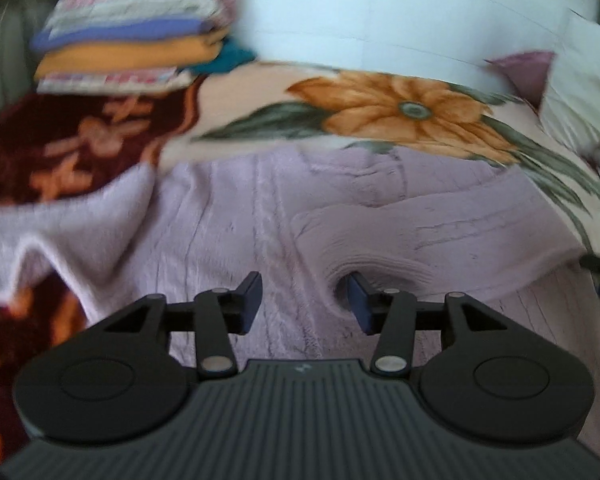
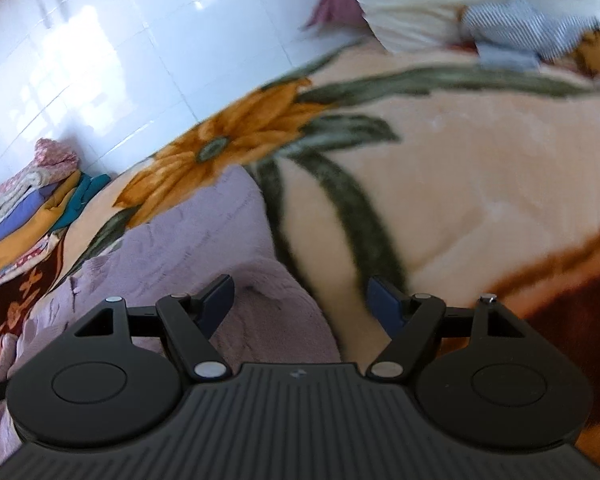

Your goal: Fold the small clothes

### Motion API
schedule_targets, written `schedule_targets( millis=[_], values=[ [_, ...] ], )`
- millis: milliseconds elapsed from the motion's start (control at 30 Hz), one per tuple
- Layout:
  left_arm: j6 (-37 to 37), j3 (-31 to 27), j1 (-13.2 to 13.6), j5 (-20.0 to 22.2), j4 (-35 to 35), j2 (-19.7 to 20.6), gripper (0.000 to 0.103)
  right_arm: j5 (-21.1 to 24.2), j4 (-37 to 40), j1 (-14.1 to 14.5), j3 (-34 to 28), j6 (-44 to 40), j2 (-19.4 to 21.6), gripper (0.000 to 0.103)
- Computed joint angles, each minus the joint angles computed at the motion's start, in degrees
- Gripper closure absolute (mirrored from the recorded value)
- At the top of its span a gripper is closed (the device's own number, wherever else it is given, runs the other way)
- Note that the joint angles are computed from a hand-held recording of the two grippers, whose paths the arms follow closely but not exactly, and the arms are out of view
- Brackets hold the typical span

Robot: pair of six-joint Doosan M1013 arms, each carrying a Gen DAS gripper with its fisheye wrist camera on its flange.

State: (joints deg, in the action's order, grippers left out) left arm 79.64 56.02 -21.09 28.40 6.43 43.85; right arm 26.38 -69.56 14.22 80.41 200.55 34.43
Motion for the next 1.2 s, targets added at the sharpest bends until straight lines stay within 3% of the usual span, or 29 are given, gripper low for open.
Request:
schedule_targets(
  millis=[100,233,433,533,567,600,633,733,833,967,1067,1200],
  values=[
    [5.36,0.17,-0.42,-1.92,-1.12,-0.19,0.042,-0.21,-2.42,0.38,-0.56,-1.61,0.05,0.023],
    [11.03,-2.08,-0.92,-1.65,-5.1,1.29,0.041,-0.82,-0.78,0.5,-2.03,-5.9,0.87,0.023],
    [14.41,-8.82,-1.73,4.87,-6.2,5.68,0.041,-1.51,8.25,0.34,-3.73,-14.91,2.09,0.023],
    [13.74,-8.52,-1.85,2.93,-5.3,6.26,0.041,-1.65,11.07,0.12,-4.25,-17.21,2.48,0.023],
    [13.86,-7.75,-1.82,1.53,-5.34,6.05,0.05,-1.71,11.51,0.08,-4.3,-17.47,2.55,0.023],
    [15.78,-7.05,-1.6,0.48,-7.44,5.8,0.075,-1.76,12.04,0.03,-4.37,-17.92,2.62,0.023],
    [16.88,-6.7,-1.39,0.12,-9.15,5.61,0.085,-1.75,12.4,0.02,-4.41,-18.28,2.67,0.023],
    [17.81,-5.69,-0.71,-1.41,-12.51,4.8,0.089,-1.7,12.95,-0.01,-4.59,-18.94,2.8,0.023],
    [13.45,-3.78,-0.11,-4.96,-10.12,3.38,0.089,-1.73,13.13,-0.06,-4.67,-19.1,2.84,0.023],
    [3.26,-1.79,1.03,-7.57,-1.52,1.86,0.089,-1.61,13.23,-0.04,-4.73,-19.3,2.87,0.023],
    [-4.56,-2.49,2.03,-4.55,4.77,2.16,0.087,-1.48,13.5,-0.07,-4.84,-19.8,2.93,0.023],
    [-5.24,-4.94,3.63,2.37,1.14,3.29,0.087,-0.95,14.39,-0.05,-5.26,-21.47,3.05,0.023]
  ],
)
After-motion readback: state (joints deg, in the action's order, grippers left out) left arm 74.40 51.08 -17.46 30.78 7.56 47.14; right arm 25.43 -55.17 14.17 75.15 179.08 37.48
